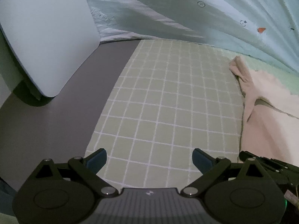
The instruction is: Fold clothes
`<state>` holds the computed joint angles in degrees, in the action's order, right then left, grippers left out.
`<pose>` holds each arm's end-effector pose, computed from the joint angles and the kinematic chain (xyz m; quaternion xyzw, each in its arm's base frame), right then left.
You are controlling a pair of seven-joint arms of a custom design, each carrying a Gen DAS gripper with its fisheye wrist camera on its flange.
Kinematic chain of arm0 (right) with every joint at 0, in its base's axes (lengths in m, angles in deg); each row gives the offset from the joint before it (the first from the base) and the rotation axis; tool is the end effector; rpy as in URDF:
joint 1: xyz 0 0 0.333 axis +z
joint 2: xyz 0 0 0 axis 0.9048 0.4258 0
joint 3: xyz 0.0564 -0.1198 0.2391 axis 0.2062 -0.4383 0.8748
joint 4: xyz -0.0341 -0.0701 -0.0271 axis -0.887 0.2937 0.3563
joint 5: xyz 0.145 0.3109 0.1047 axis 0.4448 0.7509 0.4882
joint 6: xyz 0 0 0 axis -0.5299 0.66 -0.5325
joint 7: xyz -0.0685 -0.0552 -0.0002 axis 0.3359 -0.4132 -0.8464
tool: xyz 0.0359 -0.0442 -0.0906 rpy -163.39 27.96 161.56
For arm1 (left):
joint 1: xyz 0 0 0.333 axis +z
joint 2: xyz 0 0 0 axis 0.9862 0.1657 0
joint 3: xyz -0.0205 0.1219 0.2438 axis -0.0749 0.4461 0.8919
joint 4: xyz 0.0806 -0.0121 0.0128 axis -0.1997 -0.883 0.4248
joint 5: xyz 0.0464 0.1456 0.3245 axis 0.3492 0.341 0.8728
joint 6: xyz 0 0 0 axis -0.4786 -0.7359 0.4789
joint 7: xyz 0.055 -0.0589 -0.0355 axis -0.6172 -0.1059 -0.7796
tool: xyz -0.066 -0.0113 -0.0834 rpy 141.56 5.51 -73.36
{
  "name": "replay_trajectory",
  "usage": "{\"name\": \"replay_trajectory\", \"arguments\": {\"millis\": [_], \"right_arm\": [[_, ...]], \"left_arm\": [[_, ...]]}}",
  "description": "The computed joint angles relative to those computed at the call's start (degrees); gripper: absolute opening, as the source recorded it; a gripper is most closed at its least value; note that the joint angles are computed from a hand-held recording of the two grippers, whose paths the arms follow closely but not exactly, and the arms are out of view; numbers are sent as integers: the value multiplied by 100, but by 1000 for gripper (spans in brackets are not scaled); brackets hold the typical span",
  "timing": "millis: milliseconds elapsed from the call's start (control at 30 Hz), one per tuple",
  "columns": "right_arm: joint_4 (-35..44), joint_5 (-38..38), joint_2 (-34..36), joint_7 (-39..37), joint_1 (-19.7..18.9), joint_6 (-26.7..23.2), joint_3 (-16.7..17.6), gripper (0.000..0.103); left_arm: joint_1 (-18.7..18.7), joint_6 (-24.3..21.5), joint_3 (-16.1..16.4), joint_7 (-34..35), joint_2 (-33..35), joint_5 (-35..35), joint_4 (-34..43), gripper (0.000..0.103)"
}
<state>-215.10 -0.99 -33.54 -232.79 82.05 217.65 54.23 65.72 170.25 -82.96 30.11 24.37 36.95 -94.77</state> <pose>0.4270 0.2423 0.3749 -0.5444 0.7548 -0.2109 0.2990 0.4819 -0.2627 0.4748 -0.5977 0.7461 -0.2202 0.1940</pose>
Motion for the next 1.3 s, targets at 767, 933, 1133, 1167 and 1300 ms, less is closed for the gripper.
{"name": "replay_trajectory", "arguments": {"millis": [767,933,1133,1167,1300], "right_arm": [[-2531,1506,-2001,-2496,-185,1040,-1838,3],[-2515,2069,-1871,-3655,64,1087,-2133,9],[-2438,2484,-2026,-4463,-235,810,-2143,49],[-2420,2471,-2033,-4428,-451,779,-2040,56],[-2248,2316,-1852,-3995,-1560,847,-1531,66]], "left_arm": [[-1318,-1434,-592,-573,2000,319,2673,98],[-1590,-1946,-485,-993,2374,572,3279,98],[-1895,-2304,-296,-1533,2958,893,4264,98],[-1940,-2352,-257,-1603,3091,931,4478,98],[-2104,-2658,-83,-1704,3796,948,5628,98]]}}
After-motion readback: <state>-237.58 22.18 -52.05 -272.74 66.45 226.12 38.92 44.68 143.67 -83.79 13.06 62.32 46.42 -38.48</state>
